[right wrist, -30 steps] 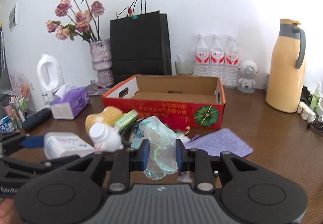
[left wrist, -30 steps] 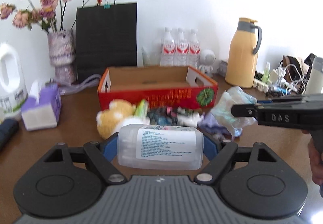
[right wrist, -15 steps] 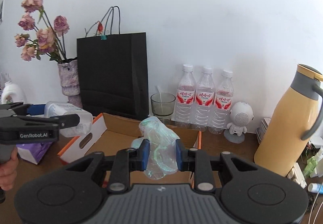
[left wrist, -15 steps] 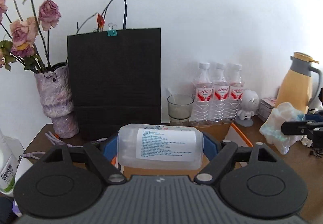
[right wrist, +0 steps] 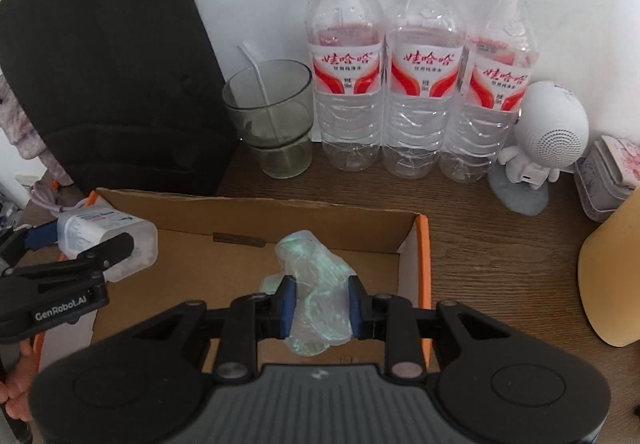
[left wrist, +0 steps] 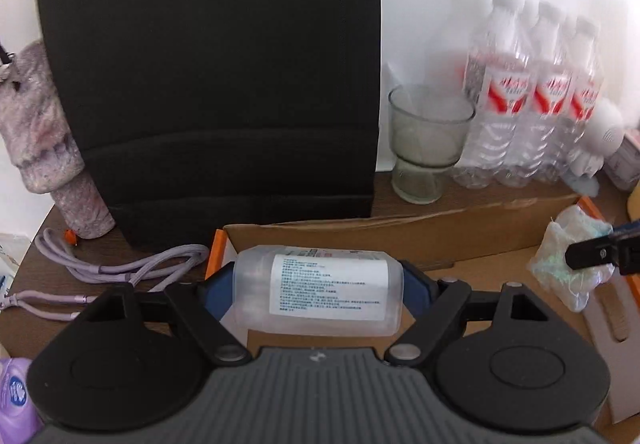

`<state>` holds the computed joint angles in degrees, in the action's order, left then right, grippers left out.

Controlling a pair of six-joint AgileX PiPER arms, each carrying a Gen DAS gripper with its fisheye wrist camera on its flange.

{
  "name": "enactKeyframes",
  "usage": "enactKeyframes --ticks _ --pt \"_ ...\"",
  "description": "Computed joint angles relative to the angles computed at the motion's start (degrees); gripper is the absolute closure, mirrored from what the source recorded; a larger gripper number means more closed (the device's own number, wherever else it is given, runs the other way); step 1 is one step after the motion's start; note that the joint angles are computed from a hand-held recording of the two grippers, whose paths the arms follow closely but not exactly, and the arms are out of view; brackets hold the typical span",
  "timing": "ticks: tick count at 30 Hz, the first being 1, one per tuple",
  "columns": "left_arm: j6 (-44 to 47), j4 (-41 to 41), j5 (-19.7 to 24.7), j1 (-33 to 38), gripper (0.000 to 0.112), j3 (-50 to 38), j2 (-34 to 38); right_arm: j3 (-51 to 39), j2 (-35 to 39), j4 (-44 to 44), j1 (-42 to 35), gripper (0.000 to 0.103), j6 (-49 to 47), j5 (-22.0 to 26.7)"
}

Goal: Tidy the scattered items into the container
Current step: 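Carry both items into the cardboard box and open both tools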

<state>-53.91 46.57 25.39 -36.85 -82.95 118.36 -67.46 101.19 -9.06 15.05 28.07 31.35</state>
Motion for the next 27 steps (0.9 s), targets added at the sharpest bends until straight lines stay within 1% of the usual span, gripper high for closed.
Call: enactKeyframes --ticks 1,3,4,5,6,7,9,11,12,15,18,20,23,24,26,27 --pt "0.99 -0.14 1.24 -0.27 0.029 -1.17 1.32 -1.44 1.83 -1.58 0.5 0.078 1.11 0.44" --pt "6.18 -4.68 3.5 -0.1 0.028 -3.62 3.65 -3.77 5.1 -2.68 0.94 0.078 1.58 1.25" --pt "7.85 -6.44 3.8 0.24 0.029 -4.01 4.25 -4.95 6.66 -3.29 0.99 0.077 1.84 1.79" --pt "8.69 -7.4 3.48 0.62 0.028 -3.86 4.42 -5.42 7.65 -5.34 1.46 0.075 3.38 1.79" --pt "10.58 -9.37 3.34 1.09 0.028 -4.0 4.52 -5.45 8.38 -7.18 1.69 0.07 4.74 1.12" --pt "13.52 -12.19 3.79 1.52 0.028 -4.6 4.73 -5.57 8.76 -7.51 1.83 0.068 5.13 1.15" --pt "18.74 -16.13 4.43 1.94 0.027 -4.91 4.58 -6.21 9.29 -7.11 1.89 0.059 4.54 2.12" --pt "21.08 -18.3 4.96 2.15 0.025 -4.53 3.97 -7.3 9.76 -5.64 1.38 0.056 3.04 3.73" --pt "22.05 -19.55 5.01 2.39 0.023 -4.32 3.54 -7.52 9.62 -5.36 1.15 0.053 2.9 4.17" --pt "22.92 -21.77 5.25 2.85 0.022 -3.4 1.71 -7.35 7.78 -4.89 0.91 0.047 3.95 4.96" --pt "20.99 -20.77 6.46 2.31 0.021 -1.94 -0.88 -7.21 5.05 -4.15 1.18 0.046 3.68 6.94" --pt "21.88 -22.94 7.02 2.47 0.021 -1.11 -2.66 -6.77 2.83 -4.71 1.76 0.045 4.31 8.5" --pt "22.8 -25.02 7.1 2.43 0.018 1.51 -6.43 -5.05 -0.83 -2.98 1.99 0.043 3.73 10.14" --pt "22.47 -24.7 7.38 2.11 0.017 2.2 -7.32 -3.83 -2.31 -2.57 2.12 0.04 3.84 10.22" --pt "20.56 -22.42 7.5 1.34 0.017 4.42 -9.43 -0.79 -5.36 -2.76 2.81 0.039 4.66 9.5" --pt "18.65 -20.35 7.37 0.84 0.016 5.65 -10.39 1.14 -6.96 -2.86 3.23 0.035 5.05 8.73"
